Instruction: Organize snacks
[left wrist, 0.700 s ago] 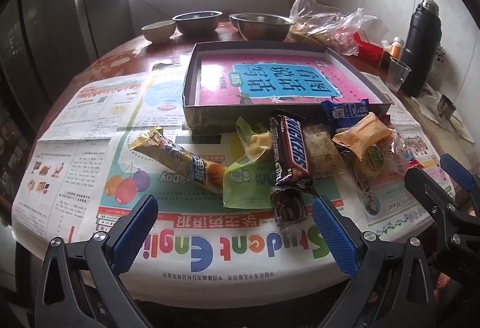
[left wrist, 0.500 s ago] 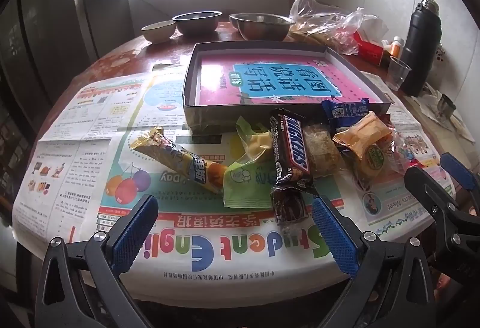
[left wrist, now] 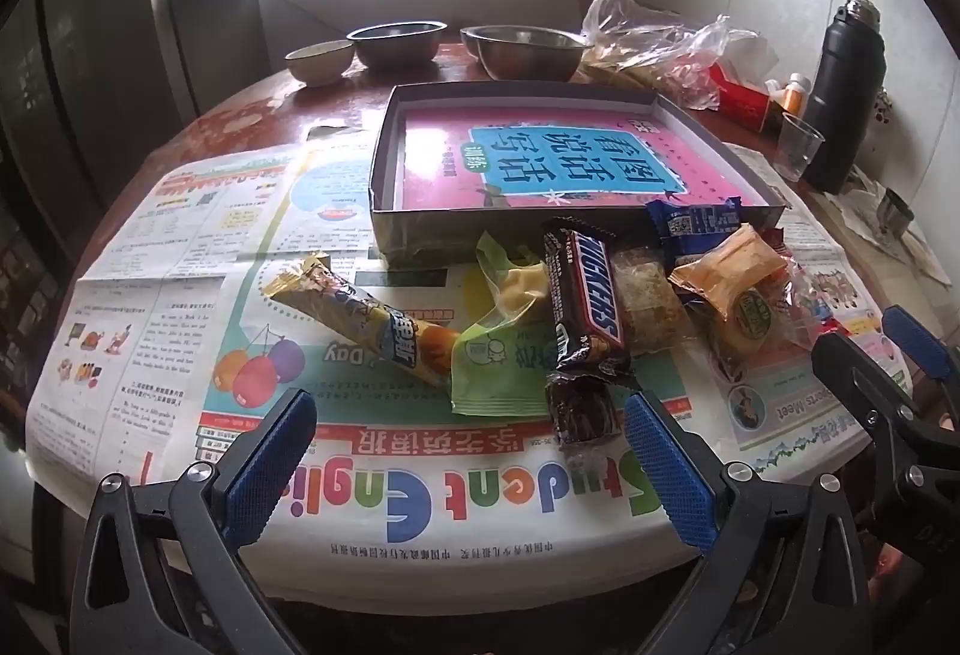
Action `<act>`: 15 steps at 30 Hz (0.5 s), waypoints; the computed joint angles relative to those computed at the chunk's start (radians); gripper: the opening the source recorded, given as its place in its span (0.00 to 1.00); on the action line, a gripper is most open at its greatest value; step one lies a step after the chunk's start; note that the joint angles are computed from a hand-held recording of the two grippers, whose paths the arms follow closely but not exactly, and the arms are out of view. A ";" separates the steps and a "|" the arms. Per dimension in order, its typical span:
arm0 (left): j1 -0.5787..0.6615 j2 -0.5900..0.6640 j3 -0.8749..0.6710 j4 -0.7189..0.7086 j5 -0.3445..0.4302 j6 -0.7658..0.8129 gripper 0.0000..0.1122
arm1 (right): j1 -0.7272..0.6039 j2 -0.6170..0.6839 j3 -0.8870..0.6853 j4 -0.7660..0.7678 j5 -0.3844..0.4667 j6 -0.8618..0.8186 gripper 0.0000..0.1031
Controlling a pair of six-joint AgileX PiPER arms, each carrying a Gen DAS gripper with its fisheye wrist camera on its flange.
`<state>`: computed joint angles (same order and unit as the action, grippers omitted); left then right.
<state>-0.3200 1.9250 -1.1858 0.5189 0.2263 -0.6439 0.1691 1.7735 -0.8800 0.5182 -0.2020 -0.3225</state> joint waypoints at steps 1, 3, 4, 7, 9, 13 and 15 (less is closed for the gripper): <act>0.000 0.000 0.000 -0.001 -0.001 0.001 0.91 | -0.003 0.000 -0.003 -0.003 0.006 0.002 0.99; 0.000 0.001 -0.003 0.000 0.002 0.000 0.91 | -0.002 0.000 -0.003 0.002 0.005 -0.005 0.99; 0.000 0.001 -0.003 -0.004 0.002 0.004 0.91 | -0.002 0.000 -0.003 -0.001 0.006 -0.003 0.99; 0.003 0.001 -0.003 -0.021 0.002 0.021 0.91 | -0.002 0.002 -0.005 -0.001 0.008 -0.004 0.99; 0.003 0.002 -0.003 -0.020 0.002 0.020 0.91 | 0.000 0.003 -0.005 0.004 0.007 -0.007 0.99; 0.001 0.003 -0.004 -0.007 0.003 0.006 0.91 | 0.001 0.006 -0.009 0.013 0.011 -0.013 0.99; 0.002 0.002 -0.003 -0.017 0.001 0.017 0.91 | 0.001 0.006 -0.008 0.015 0.011 -0.015 0.99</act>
